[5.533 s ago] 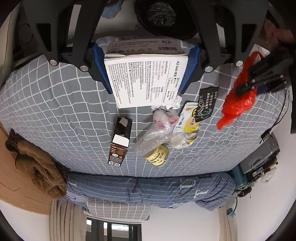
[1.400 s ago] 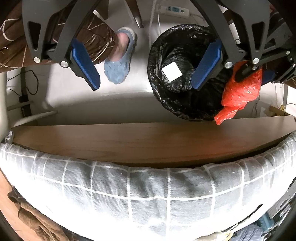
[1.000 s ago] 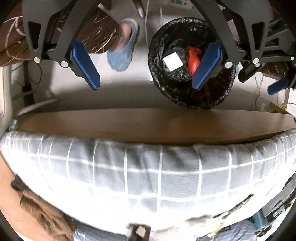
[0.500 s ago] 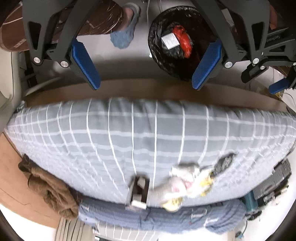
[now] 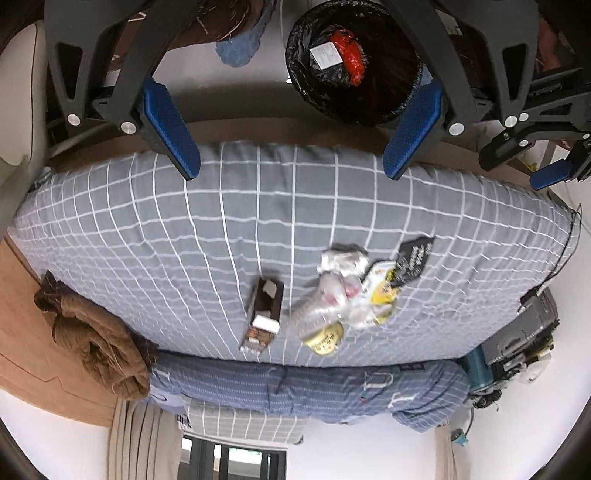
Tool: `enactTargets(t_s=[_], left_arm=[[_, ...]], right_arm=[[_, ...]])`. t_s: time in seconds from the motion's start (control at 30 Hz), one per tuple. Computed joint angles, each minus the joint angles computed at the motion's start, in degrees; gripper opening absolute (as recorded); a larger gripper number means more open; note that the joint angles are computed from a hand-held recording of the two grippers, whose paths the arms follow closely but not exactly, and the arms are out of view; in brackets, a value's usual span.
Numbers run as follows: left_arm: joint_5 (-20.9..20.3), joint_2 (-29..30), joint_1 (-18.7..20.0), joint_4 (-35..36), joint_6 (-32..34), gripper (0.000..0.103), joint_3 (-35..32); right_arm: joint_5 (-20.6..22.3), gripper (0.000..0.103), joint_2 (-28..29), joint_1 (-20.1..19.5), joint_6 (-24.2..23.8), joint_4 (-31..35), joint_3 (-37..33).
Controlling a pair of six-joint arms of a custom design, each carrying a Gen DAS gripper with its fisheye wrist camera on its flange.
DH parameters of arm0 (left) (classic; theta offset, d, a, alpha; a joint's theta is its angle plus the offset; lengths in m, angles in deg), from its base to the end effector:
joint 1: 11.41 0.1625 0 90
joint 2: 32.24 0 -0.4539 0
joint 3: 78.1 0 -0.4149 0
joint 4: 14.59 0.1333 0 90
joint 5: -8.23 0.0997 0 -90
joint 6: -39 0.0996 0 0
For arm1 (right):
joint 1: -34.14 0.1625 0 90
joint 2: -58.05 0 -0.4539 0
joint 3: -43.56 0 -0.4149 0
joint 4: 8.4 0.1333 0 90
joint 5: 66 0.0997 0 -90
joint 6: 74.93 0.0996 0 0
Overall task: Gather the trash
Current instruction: 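Raise both tools back over the bed toward the remaining trash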
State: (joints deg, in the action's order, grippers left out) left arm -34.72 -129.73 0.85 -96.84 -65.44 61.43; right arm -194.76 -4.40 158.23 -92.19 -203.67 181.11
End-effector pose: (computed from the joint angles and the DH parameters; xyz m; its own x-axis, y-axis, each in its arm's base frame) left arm -0.2118 -0.2570 0.2147 -0.7111 -0.3284 -0.6217 0.2315 0.7255 -0.6480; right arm 0.3064 -0.3262 0.1469 -0.6413 -0.3810 0.6660 -0.7067 0.6314 -0.3193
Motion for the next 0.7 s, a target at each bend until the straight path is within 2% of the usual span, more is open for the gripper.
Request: enactTargets(t_s=[0.3,0.47,0.7], left_arm=[[2.26,-0.14,0.96,4.75,0.77,0.097,-3.98],[4.35,0.48,3.53,3.75,3.95,0.097,-5.72],[7.2,2.02,8.37,-2.23,10.52,0.097,-7.0]], right_arm=[[-0.16,0.095,-0.9,1.21,0.67,1.97,-3.29],[-0.26,0.095,-0.36,0.99,0.88,3.67,-5.72],[-0.55,0.095,1.27,-0.4,-0.25,4.69,-8.94]])
